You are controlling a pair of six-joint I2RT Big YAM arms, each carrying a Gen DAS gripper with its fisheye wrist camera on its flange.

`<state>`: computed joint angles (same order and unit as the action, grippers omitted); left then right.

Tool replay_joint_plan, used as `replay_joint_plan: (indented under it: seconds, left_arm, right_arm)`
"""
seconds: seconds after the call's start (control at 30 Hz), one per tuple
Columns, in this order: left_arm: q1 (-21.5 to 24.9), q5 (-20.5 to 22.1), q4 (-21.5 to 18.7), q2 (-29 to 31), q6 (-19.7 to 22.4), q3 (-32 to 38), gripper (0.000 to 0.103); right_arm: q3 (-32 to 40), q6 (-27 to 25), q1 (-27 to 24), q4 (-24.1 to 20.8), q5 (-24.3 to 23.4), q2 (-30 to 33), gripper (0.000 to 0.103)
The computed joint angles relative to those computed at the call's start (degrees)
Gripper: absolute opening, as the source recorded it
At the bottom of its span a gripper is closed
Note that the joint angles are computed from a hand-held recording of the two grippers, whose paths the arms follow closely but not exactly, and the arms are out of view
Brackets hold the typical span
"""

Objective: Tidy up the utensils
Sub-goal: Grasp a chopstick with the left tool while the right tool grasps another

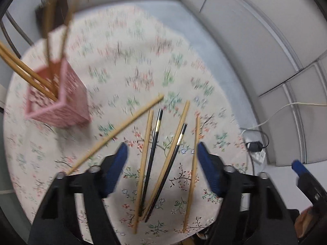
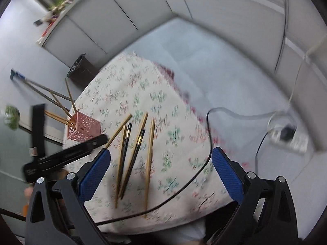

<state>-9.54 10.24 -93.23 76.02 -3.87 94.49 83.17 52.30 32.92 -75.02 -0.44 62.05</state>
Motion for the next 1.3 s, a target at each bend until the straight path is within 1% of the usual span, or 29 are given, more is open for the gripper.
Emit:
replay_joint_plan:
  seconds: [0.03, 0.1, 0.17, 0.2, 0.27, 0.33, 0.4, 0.47, 0.53, 0.6, 0.63, 0.7, 0.77, 0.83, 0.9, 0.93, 1.0, 1.03, 1.1, 1.17, 1.2, 1.23, 1.3]
  left_arm:
    - [0.3, 0.4, -0.3, 0.9, -0.5, -0.2, 0.054]
    - [0.5, 0.1, -0.1, 2.7, -1.8, -0.5, 0.047]
    - [0.3, -1.1, 0.8, 3.9, -2.5, -1.0, 0.037]
    - [0.1, -1.9, 0.9, 4.5, -2.7, -1.0, 0.035]
    - [-0.3, -4.1, 0.7, 5.9, -2.5, -0.3, 0.027]
    - [-0.2, -4.4, 1.1, 6.8, -2.9, -0.5, 0.026]
    - [0.0, -4.6, 1.3, 7.5, -2.9, -0.5, 0.024]
    - [0.3, -4.5, 1.3, 8.5, -2.9, -0.3, 0.018]
    - [0.3, -5.0, 1.6, 9.2, -2.8, -0.5, 0.016]
    - [0.2, -5.8, 2.5, 9.2, -2.4, -0.5, 0.013]
    - [0.2, -6.2, 3.0, 9.0, -2.3, -0.8, 0.009]
    - [0.2, -6.3, 4.4, 8.3, -1.8, -1.8, 0.008]
    - [0.5, -6.6, 5.4, 6.8, -1.0, -3.2, 0.007]
    - [0.7, -7.9, 5.6, 5.2, -0.3, -4.1, 0.006]
    - [0.6, -8.8, 5.5, 1.6, 1.2, -5.7, 0.006]
    - [0.7, -8.9, 5.3, 0.1, 2.1, -5.9, 0.006]
    - [1.2, -9.2, 4.9, -3.0, 3.6, -6.2, 0.007]
    - [1.6, -9.5, 4.8, -4.5, 4.4, -6.4, 0.007]
    - [2.2, -9.5, 4.8, -6.8, 5.3, -6.2, 0.007]
    - [3.1, -9.2, 5.1, -8.4, 5.7, -5.7, 0.007]
    - [3.2, -9.2, 5.3, -8.6, 5.5, -5.4, 0.007]
    - [3.8, -8.8, 5.3, -9.0, 5.5, -5.0, 0.007]
    - [3.4, -8.9, 5.6, -9.0, 4.5, -4.0, 0.007]
  right_arm:
    - [-0.5, 0.6, -0.3, 0.4, -0.7, -0.3, 0.096]
    - [-0.4, 0.7, -0.3, 0.3, 0.0, -0.3, 0.096]
    - [-0.4, 0.3, 0.2, 0.0, 0.9, 0.0, 0.096]
    - [-0.4, 0.0, 0.4, 0.0, 0.7, 0.3, 0.096]
    - [-0.2, -0.4, 0.2, -0.1, -0.1, 0.8, 0.096]
    - [-0.2, -0.6, 0.2, -0.3, -0.8, 1.2, 0.096]
    - [-0.2, -0.8, 0.0, -0.5, -1.1, 1.6, 0.096]
    - [0.0, -0.9, -0.1, -0.8, -0.9, 1.9, 0.096]
    - [0.2, -0.7, -0.2, -1.1, -0.4, 2.4, 0.096]
    - [1.0, -0.3, -0.3, -1.8, 1.1, 3.6, 0.096]
    - [1.7, -0.3, -0.4, -2.6, 1.9, 4.8, 0.096]
    - [2.7, -0.6, -0.8, -3.7, 2.1, 6.9, 0.096]
    - [3.5, -0.9, -1.1, -4.4, 1.3, 9.2, 0.096]
    - [5.4, -2.0, -1.0, -5.0, 0.4, 12.9, 0.09]
    - [7.5, -3.7, -0.9, -6.0, -0.2, 16.7, 0.076]
    - [9.0, -4.7, -0.9, -6.9, -0.5, 19.4, 0.072]
    - [10.4, -5.3, -0.9, -7.8, -1.6, 22.6, 0.057]
    - [10.9, -5.1, -1.1, -8.2, -2.6, 24.3, 0.053]
    - [11.1, -4.5, -1.0, -8.3, -3.4, 25.8, 0.051]
    - [11.7, -4.0, -0.6, -9.0, -2.2, 26.9, 0.051]
    - [12.3, -3.9, -0.4, -9.1, -1.6, 27.3, 0.051]
    - [12.7, -3.9, -0.3, -8.9, -2.1, 27.6, 0.051]
    - [13.4, -3.7, 0.0, -9.6, -1.5, 28.4, 0.05]
